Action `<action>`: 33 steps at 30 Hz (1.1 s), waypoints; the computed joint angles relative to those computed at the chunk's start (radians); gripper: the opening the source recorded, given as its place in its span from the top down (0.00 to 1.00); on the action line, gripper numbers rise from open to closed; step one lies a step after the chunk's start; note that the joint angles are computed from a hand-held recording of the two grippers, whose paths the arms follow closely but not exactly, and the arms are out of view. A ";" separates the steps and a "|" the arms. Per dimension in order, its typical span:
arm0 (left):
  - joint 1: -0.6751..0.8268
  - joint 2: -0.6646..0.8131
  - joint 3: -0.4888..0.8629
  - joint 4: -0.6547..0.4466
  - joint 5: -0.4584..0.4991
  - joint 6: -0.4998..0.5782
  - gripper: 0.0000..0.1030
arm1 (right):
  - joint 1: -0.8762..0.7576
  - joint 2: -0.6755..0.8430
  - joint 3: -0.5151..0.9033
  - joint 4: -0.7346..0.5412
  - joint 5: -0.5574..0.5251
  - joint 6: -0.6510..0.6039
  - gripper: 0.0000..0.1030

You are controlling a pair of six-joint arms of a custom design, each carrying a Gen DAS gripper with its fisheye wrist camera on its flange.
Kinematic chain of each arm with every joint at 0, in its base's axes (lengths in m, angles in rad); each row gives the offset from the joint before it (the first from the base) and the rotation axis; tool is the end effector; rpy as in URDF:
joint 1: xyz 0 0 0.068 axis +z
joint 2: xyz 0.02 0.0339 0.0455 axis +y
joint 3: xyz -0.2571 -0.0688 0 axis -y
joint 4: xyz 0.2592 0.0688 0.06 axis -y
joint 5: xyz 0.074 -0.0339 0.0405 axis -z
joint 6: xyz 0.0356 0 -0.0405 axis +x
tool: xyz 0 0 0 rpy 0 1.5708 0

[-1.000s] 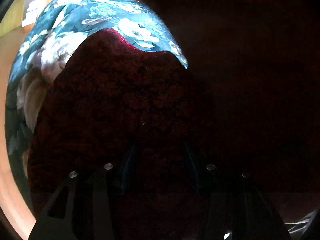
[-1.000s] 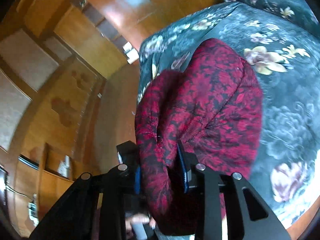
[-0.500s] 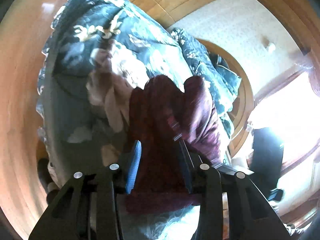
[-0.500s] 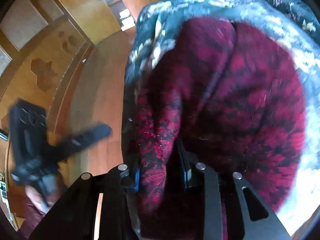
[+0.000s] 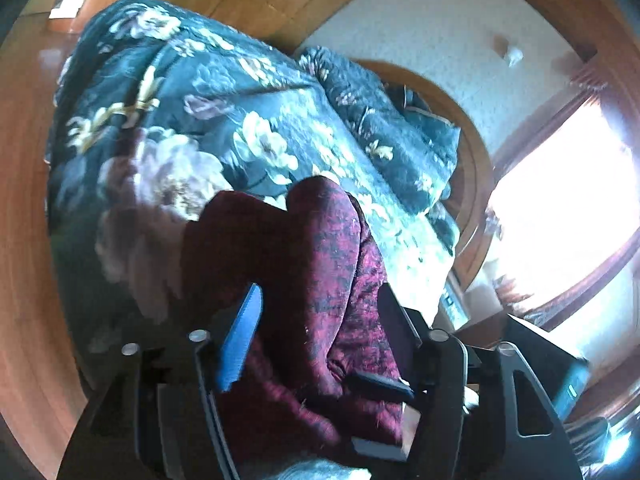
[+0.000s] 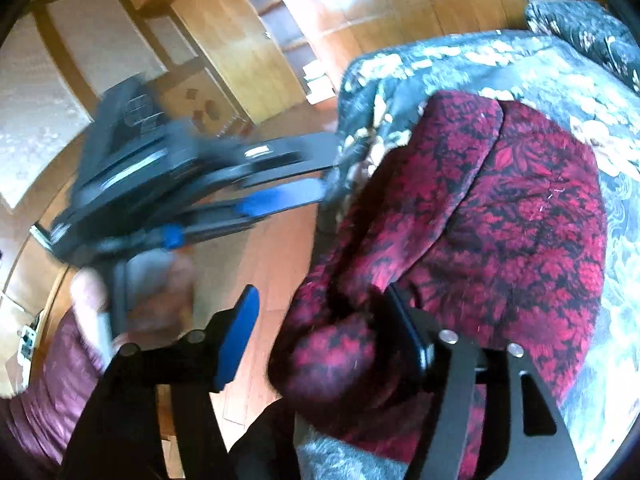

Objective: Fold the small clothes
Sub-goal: 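Fold the garment end over with the right gripper while the left gripper grasps the other end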

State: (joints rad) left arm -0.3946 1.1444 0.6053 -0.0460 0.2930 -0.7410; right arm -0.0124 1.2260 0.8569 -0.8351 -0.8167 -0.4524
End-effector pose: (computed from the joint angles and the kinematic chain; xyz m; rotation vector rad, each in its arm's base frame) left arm 0.2333 -0.1083 0.2063 -0.2154 2.2816 -0.9440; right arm 0.2321 0.0231 0.2261 -0.7275 2.3514 0.9283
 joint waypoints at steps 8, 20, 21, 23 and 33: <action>-0.038 0.234 0.173 -0.072 0.005 0.029 0.42 | -0.297 -0.025 0.072 -0.377 -0.145 -0.403 0.29; -0.140 0.323 0.336 -0.172 -0.088 0.089 0.85 | -0.440 0.085 0.045 -0.345 -0.089 -0.458 0.28; -0.168 0.278 0.326 -0.183 -0.149 0.107 0.85 | -0.437 0.086 0.040 -0.341 -0.089 -0.457 0.27; -0.197 0.205 0.289 -0.191 -0.204 0.117 0.85 | -0.442 0.097 0.041 -0.363 -0.094 -0.480 0.27; -0.165 -0.032 -0.101 -0.134 -0.331 -0.044 0.86 | -0.273 -0.007 -0.114 -0.180 -0.010 -0.347 0.27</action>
